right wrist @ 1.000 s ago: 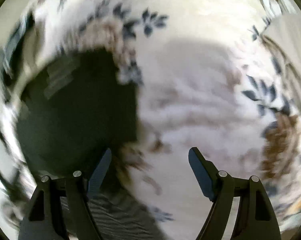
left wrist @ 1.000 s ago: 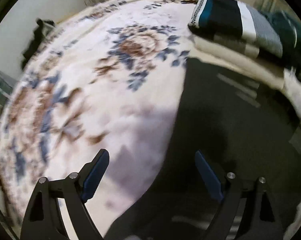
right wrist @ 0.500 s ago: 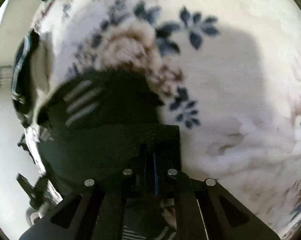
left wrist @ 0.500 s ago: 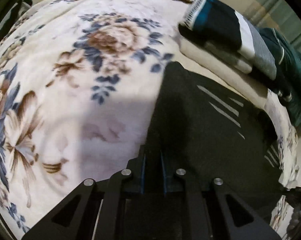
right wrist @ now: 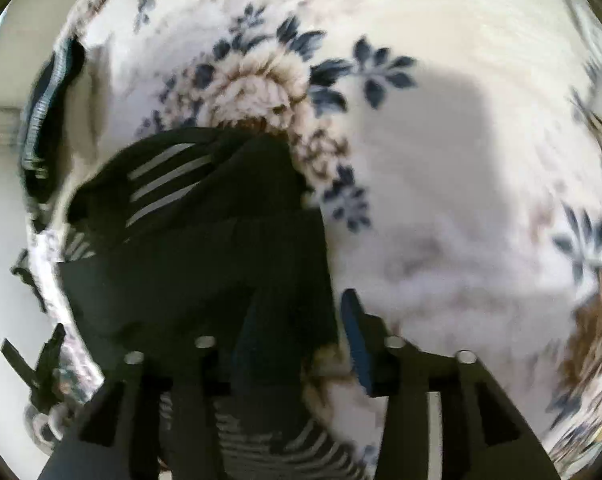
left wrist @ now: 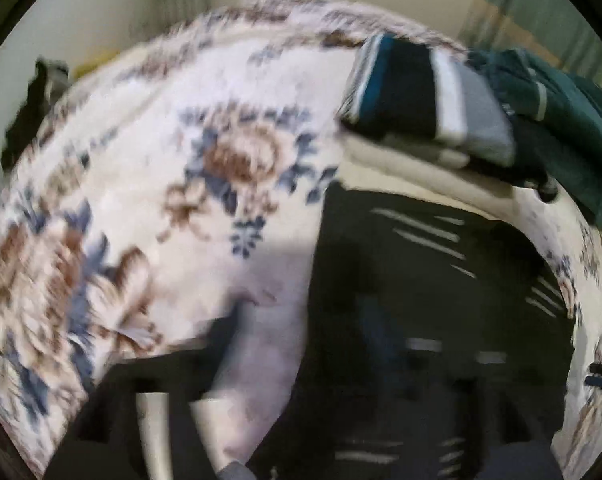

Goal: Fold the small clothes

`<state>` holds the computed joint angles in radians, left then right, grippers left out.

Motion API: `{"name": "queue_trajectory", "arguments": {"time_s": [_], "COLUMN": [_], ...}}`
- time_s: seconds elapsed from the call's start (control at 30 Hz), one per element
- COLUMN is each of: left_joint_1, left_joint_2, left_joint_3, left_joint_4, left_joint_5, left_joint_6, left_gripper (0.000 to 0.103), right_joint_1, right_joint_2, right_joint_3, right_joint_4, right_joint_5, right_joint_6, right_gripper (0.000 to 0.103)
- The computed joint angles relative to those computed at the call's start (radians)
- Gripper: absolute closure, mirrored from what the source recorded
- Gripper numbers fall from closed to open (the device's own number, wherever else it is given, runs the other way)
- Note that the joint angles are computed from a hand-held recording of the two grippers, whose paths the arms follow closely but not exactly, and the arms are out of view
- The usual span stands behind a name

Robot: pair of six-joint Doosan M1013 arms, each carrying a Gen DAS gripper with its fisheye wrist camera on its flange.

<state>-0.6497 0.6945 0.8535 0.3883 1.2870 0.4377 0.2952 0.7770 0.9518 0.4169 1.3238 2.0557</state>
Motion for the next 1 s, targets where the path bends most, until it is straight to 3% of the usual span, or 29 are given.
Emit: {"name": "queue_trajectory", "arguments": {"time_s": [0.03,0.17,0.23,0.37,0.5,0.67,0.77,0.9,1.0], "left_joint_1": [-0.013,-0.052,-0.074,-0.128,-0.201,-0.29,-0.322,-0.338,-0.346], "left_joint_2": [-0.006,-0.024,-0.025,-0.016,0.032,0.16,0.219,0.268,0.297], "left_joint_3": [-0.004,-0.01,-0.022,-0.051,-0.117,-0.29,-0.353,-0.368,-0.384], "left_joint_4": [0.022,0.012,-0.036,-0.093,-0.103,-0.095,-0.149,-0.246,-0.247], "left_joint_5": [0.009,0.014,0.011,0.035,0.132,0.416,0.502,0.515,0.526], "left_joint_6": [0.012,0.045,0.064,0.049,-0.023,-0.197,-0.334,-0.451,-0.47], "left_gripper": [0.003,0.003,0.002,0.003,0.003,0.003,0.003,0.003,0.0], "right_joint_1": [0.0,0.006,0.0,-0.018,-0.071,-0.12,-0.128,-0.118,-0.115], "right_joint_2": [-0.033,-0.141,-0.195,-0.248,-0.253,-0.137,-0.023,0.149,0.254], "right_joint_3": [0.039,0.144,0.195,0.221,0.227,0.123,0.01,-0.202,-0.329], "right_joint_4": [0.006,0.019,0.032,0.043,0.085,0.122,0.179,0.201,0.296], "right_joint_5": [-0.011,-0.024,-0.019,0.054,0.103,0.096,0.1,0.152,0.192], "right_joint_6": [0.023,0.055,0.042,-0.021,-0.15,-0.265,-0.319,-0.328,-0.291], "right_gripper": [0.054,0.054,0.048,0.045,0.045,0.045,0.045,0.045,0.045]}}
